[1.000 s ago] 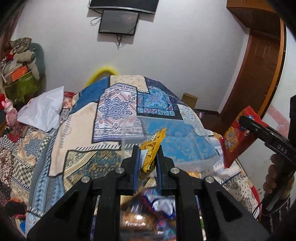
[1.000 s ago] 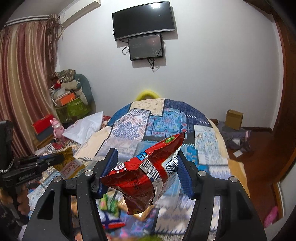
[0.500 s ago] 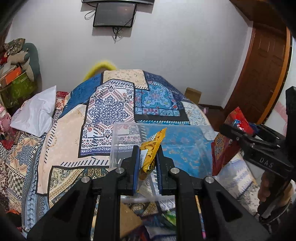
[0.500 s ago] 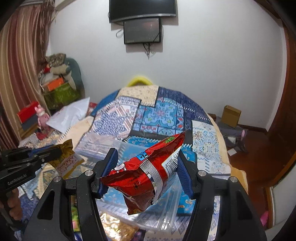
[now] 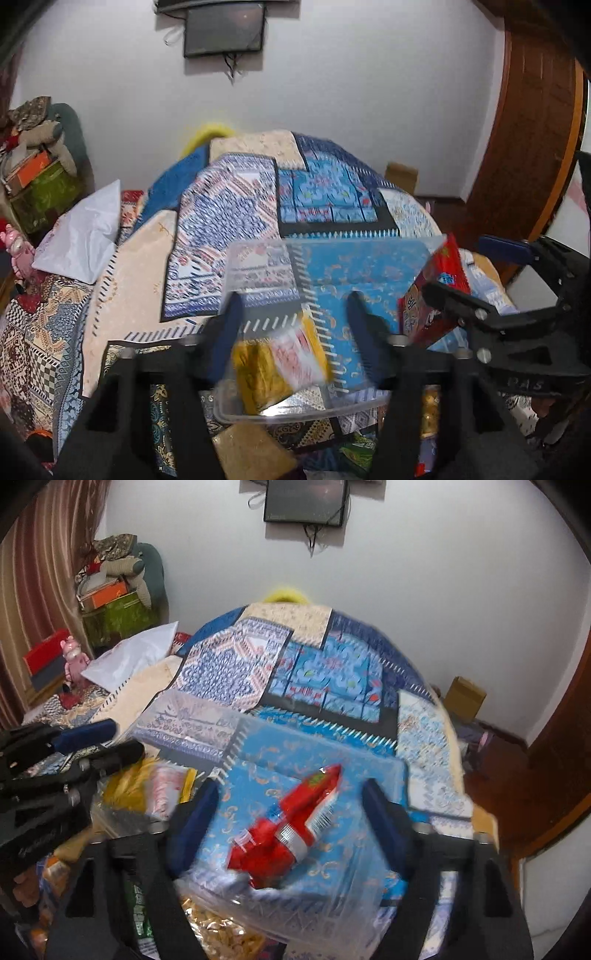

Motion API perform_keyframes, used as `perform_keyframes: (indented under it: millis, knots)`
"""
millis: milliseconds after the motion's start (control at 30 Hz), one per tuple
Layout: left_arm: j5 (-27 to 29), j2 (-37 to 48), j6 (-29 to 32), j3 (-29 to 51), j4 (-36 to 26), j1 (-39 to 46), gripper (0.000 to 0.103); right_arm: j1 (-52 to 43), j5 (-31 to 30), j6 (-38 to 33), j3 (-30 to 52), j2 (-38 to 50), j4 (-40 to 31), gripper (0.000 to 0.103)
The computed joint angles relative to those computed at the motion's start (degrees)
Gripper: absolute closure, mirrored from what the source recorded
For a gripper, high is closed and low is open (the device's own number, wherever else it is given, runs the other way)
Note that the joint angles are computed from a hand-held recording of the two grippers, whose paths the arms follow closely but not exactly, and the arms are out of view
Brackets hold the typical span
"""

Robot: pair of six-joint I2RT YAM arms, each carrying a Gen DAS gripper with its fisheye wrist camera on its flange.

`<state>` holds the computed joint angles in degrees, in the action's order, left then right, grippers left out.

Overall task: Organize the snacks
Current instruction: 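Carry both bags over the clear box and open both tools to drop them, then grasp the bagged orange biscuits with the left tool while the right tool grasps the green jelly cup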

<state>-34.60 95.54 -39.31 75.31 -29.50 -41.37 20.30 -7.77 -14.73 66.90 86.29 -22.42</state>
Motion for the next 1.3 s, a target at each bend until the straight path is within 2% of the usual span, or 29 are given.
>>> perform_keyframes:
  millis: [100,433,633,933,1100,1300]
  knots:
    - [-0.56,-1.77,-0.8,0.01,-1.59,-0.95,0.043,-0.07,0.1,-0.7,-1.57,-2.82,0.83,0.015]
    - [-2.85,-10.41,-8.17,-2.56,-9.72,-6.22,0.042,-5.39,-8.7,-0.66,-5.84,-12.97,-5.27,0.015]
    - [-4.6,-15.61,-17.12,-6.34,-16.81,-12.28,0.042,-9.68,-13.68,-0.9,-11.44,-21.74,-9.4,0.015]
    - [-5.84,-18.4,-35.51,-12.24,-27.58,-24.72,0.042,-15.55,-18.92,-2.83,-18.21,-31.65,-17.02,0.015]
    - [-4.66,-16.73,-42.84,-14.19,-29.04,-30.59,0.042,-18.92,-21.7,-4.39,-21.79,-34.44,-19.85,0.015]
    - [-2.45,-13.44,-45.18,-15.32,-26.91,-34.04,0.042,-22.31,-21.94,-5.39,-25.99,-33.31,-19.65,0.015]
